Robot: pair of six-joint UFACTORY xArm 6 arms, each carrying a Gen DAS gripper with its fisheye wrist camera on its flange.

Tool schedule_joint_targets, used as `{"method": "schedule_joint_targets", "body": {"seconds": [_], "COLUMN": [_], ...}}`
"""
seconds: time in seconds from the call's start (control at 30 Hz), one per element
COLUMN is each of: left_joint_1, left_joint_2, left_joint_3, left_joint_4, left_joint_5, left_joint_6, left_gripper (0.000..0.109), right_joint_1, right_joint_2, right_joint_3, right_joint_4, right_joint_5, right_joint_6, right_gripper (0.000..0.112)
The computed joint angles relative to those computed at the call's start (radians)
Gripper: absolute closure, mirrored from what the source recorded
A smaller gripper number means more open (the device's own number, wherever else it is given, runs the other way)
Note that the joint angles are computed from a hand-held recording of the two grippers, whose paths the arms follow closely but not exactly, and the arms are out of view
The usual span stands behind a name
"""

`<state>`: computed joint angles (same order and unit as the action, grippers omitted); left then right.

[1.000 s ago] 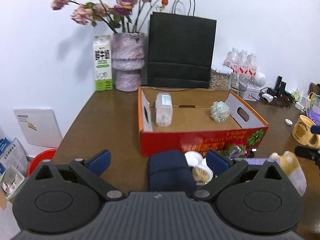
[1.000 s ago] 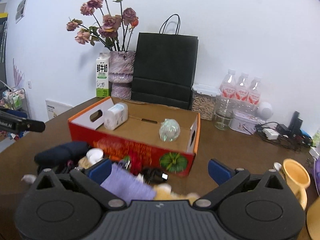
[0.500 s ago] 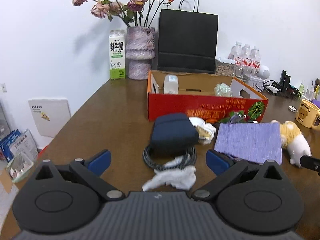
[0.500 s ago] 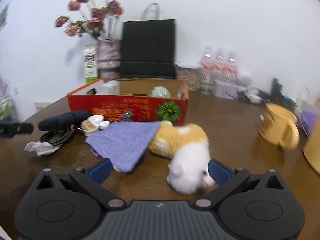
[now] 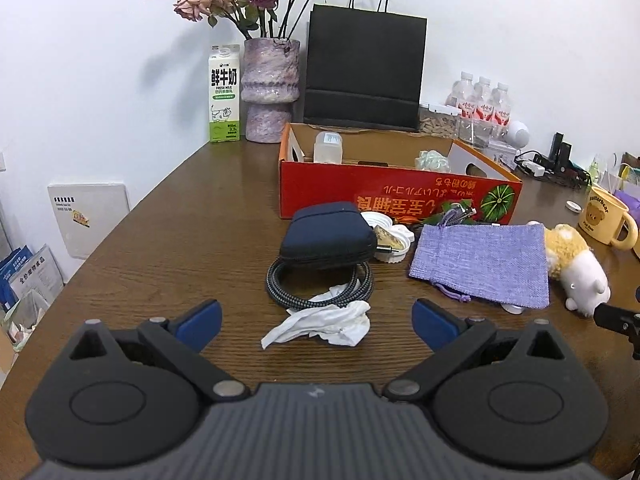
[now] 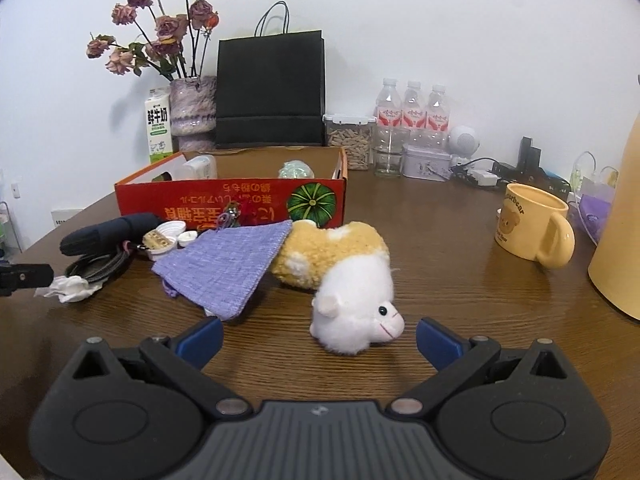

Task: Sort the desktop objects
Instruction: 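Withdraw both tools from the box toward the remaining table items, then grasp the plush toy with the right tool while the left tool grasps the navy zip case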

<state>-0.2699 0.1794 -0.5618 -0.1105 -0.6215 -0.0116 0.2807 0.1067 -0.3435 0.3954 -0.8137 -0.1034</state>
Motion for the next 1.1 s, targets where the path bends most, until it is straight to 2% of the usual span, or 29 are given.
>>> {"method": "schedule_joint_targets", "body": {"seconds": [0.2,0.4,0.53,0.67,0.77,0.8,0.9,0.97,1.03,1.1], "left_joint_1": [0.017,0.033,0.059,0.048,0.037,0.039,0.053,0.058,0.05,0.062], "left_joint_2": [0.024,0.056,0.086,0.115,0.136,0.142,0.16,0.172,0.184,0.197], "left_joint_3": [-0.054,-0.147,-0.224,-0.281,-0.318,-0.331,-0.366,-0.385,-0.405,-0.427], "left_joint_4": [0.038,0.081,0.17,0.136,0.103,0.116,0.185,0.21,0.173,0.243], "left_joint_5": [0.051,0.141,0.213,0.264,0.29,0.3,0.327,0.339,0.356,0.37], "left_joint_6": [-0.019,-0.04,-0.111,-0.076,-0.043,-0.054,-0.118,-0.136,-0.103,-0.162], "left_gripper": [0.006,0.006,0.006,0.006,0.006,0.006,0.006,0.006,0.006,0.006], "right_joint_1": [-0.03,-0.085,-0.139,-0.182,-0.214,-0.229,-0.261,-0.267,-0.274,-0.277], "right_joint_2": [0.033,0.084,0.113,0.138,0.156,0.159,0.172,0.178,0.184,0.19], "right_joint_3": [-0.057,-0.164,-0.236,-0.295,-0.333,-0.342,-0.359,-0.362,-0.367,-0.374], "right_joint_4": [0.034,0.031,-0.057,-0.169,-0.274,-0.325,-0.429,-0.437,-0.445,-0.441], "right_joint_5": [0.03,0.139,0.229,0.306,0.364,0.382,0.397,0.389,0.385,0.383], "right_joint_6": [-0.08,-0.174,-0.155,-0.091,-0.025,0.015,0.11,0.117,0.126,0.125], "right_gripper": [0.009,0.012,0.017,0.021,0.036,0.047,0.056,0.058,0.059,0.06]}}
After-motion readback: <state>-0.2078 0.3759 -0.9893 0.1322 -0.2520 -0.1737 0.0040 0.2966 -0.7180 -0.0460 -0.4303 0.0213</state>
